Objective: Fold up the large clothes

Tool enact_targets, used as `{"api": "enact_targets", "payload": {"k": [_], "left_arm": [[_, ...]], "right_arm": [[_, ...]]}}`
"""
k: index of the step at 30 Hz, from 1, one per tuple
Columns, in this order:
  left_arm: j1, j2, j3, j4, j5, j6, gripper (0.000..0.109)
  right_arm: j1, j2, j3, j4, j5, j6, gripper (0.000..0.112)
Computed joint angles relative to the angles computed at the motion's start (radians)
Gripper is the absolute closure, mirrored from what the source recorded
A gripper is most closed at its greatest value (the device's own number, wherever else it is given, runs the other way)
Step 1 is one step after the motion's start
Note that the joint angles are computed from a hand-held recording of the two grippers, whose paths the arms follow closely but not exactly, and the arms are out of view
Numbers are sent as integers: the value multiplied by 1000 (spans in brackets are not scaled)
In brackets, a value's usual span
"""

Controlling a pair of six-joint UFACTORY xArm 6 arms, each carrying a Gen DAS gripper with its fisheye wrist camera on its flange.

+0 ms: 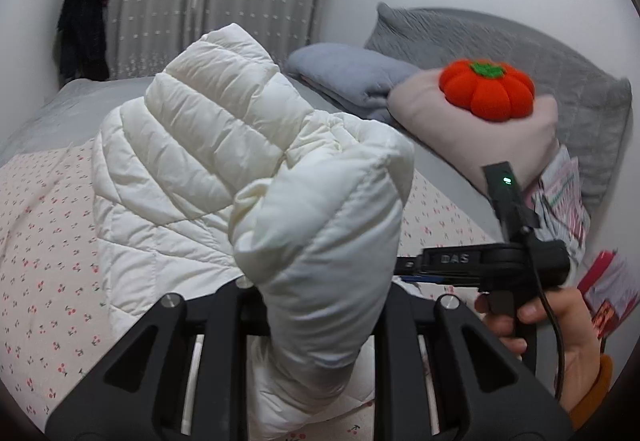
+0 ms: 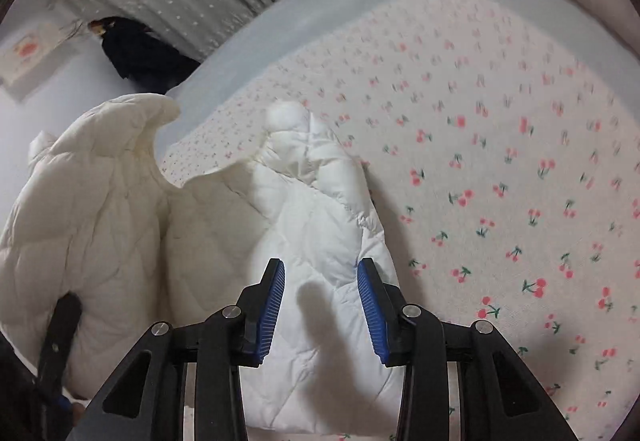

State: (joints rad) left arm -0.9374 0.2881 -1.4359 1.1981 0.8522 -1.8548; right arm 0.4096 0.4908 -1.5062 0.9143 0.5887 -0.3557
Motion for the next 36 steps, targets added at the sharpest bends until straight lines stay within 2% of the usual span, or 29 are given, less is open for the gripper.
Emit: {"api": "enact_targets", "payload": {"k": [5, 8, 10, 15, 18, 19, 20, 23, 25, 27, 29, 31, 35, 36], "left_arm": [[2, 114, -128, -108, -32, 241, 85], [0, 171, -187, -171, -35, 397, 83], [12, 188, -193, -210, -80, 468, 82], [67, 177, -137, -288, -237, 520, 81], [86, 192, -117, -336, -309, 520, 81], [81, 205, -127, -334, -305, 519, 81], [72, 222, -149, -333, -284, 530, 81], [43, 260, -210, -335, -216, 574, 77], [29, 273, -235, -338, -187, 600, 72], [14, 282, -254, -336, -155, 618, 70], [-3, 285, -267, -325, -121, 636, 69], [-19, 283, -277, -344, -96, 677, 60], [-35, 171, -155, -378, -152, 723, 55], [-36, 132, -115, -386, -168, 725, 55]], "right_arm": [[-2, 104, -75, 215, 103, -167, 78], [-3, 226, -194, 350, 181, -191, 82], [-27, 259, -208, 434, 241, -225, 86], [-125, 241, -120, 572, 360, -299, 87], [-197, 170, -4, 752, 368, -388, 72], [-212, 117, 55, 791, 335, -439, 64], [-221, 72, 99, 815, 312, -491, 63], [-242, -42, 195, 909, 358, -689, 63], [-233, -66, 190, 899, 392, -761, 63], [-195, -37, 134, 836, 381, -772, 63], [-136, 33, 40, 727, 310, -708, 61], [-88, 101, -29, 585, 219, -582, 62], [-99, 215, -133, 585, 240, -495, 79], [-115, 211, -118, 587, 258, -497, 82]]}}
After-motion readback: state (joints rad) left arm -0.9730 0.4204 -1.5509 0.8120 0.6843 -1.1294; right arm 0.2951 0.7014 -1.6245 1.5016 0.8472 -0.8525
